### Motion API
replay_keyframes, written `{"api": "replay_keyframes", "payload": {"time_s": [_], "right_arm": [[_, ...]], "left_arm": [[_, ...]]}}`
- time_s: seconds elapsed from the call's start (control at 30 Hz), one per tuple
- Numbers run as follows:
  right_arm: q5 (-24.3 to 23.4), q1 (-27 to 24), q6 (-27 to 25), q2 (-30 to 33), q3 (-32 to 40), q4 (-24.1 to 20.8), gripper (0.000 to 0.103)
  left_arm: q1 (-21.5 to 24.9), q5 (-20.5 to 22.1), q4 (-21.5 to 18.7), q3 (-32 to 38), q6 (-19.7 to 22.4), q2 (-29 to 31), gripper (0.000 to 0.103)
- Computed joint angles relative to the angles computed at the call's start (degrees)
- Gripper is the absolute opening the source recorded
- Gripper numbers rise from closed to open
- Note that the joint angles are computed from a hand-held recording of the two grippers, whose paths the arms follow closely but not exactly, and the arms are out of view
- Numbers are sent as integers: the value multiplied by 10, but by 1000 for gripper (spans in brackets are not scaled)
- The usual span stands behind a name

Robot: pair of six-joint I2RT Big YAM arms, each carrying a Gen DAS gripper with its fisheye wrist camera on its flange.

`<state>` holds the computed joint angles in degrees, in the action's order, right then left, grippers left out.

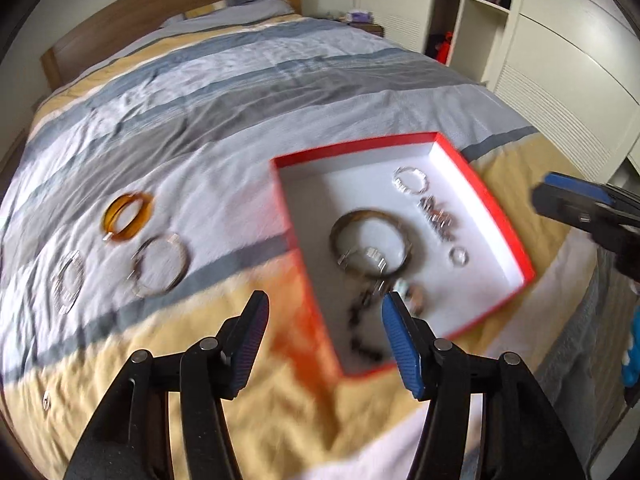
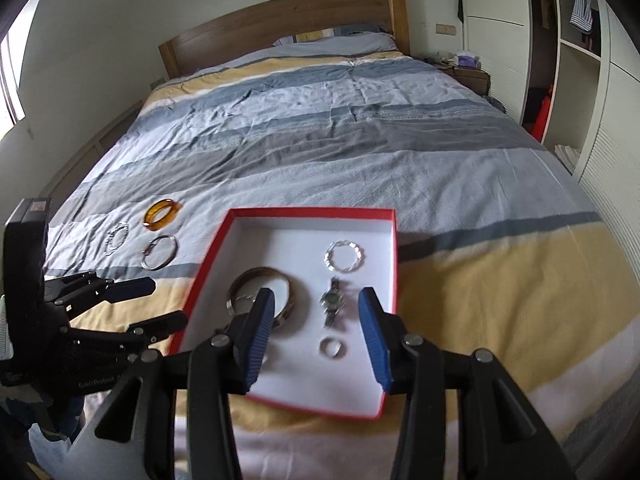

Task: Organize jewelry
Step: 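Carry the bangle and hoop into the red box and open both tools, then move the left tool to the small silver ring while the right tool approaches the hinged silver bangle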

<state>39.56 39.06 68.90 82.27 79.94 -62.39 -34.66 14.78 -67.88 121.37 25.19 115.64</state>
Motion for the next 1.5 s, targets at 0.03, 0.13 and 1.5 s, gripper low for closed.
{"api": "replay_keyframes", "payload": {"time_s": [0.03,0.13,1.5], "right_arm": [[6,13,15,2,6,-9,43],[23,48,59,11,25,-36,44],[51,151,9,202,326,-146,44]], "left_arm": [[7,-7,5,-19,-1,-14,58],[31,-14,36,-81,3,-60,58],[355,52,115,-221,-69,-181,64]]}}
